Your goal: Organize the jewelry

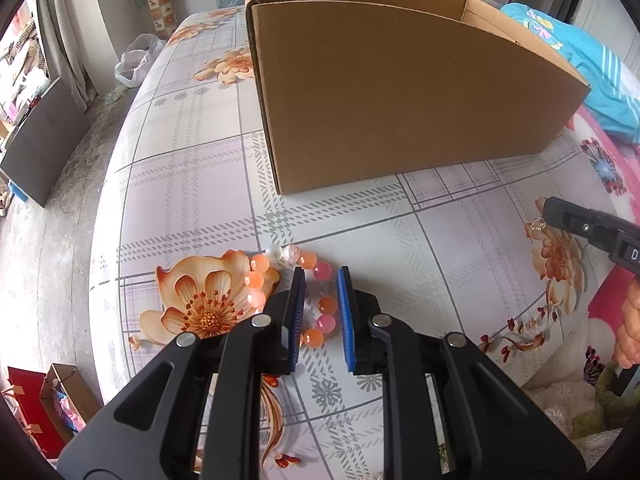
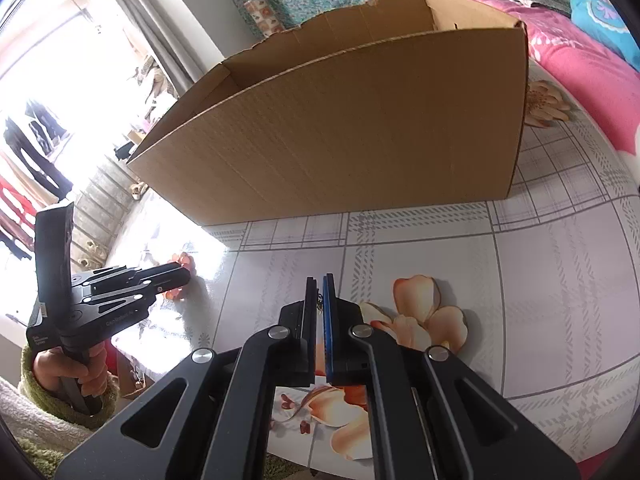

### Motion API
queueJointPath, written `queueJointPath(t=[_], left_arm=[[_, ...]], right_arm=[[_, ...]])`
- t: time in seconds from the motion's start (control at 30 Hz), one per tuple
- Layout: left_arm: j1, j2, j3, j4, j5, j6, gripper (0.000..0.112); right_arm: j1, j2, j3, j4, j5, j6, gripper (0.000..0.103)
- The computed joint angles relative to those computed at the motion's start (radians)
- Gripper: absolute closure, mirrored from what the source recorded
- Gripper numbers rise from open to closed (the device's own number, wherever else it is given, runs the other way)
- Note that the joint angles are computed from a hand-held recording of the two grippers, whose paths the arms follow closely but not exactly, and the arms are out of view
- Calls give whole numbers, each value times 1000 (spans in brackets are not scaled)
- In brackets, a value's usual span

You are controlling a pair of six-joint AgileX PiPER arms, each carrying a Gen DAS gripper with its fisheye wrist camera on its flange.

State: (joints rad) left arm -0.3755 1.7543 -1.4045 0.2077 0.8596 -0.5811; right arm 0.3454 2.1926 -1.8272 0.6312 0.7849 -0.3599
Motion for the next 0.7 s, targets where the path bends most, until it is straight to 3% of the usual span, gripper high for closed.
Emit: queueJointPath(t=[0.13,0.27,0.47,0.7], left_arm=[[8,-5,10,-8,-11,7,97],[14,-9,19,-12,-22,10,97],[32,-32,53,-54,-58,41,97],[43,-29,53,-180,-96,154,97]], right_arm=[[3,-5,8,-54,-5,37,98],[-22,-23,36,-43,-25,52,82],[-64,-55,80,-11,-58,49,81],[-53,-43,72,0,-40,36,81]])
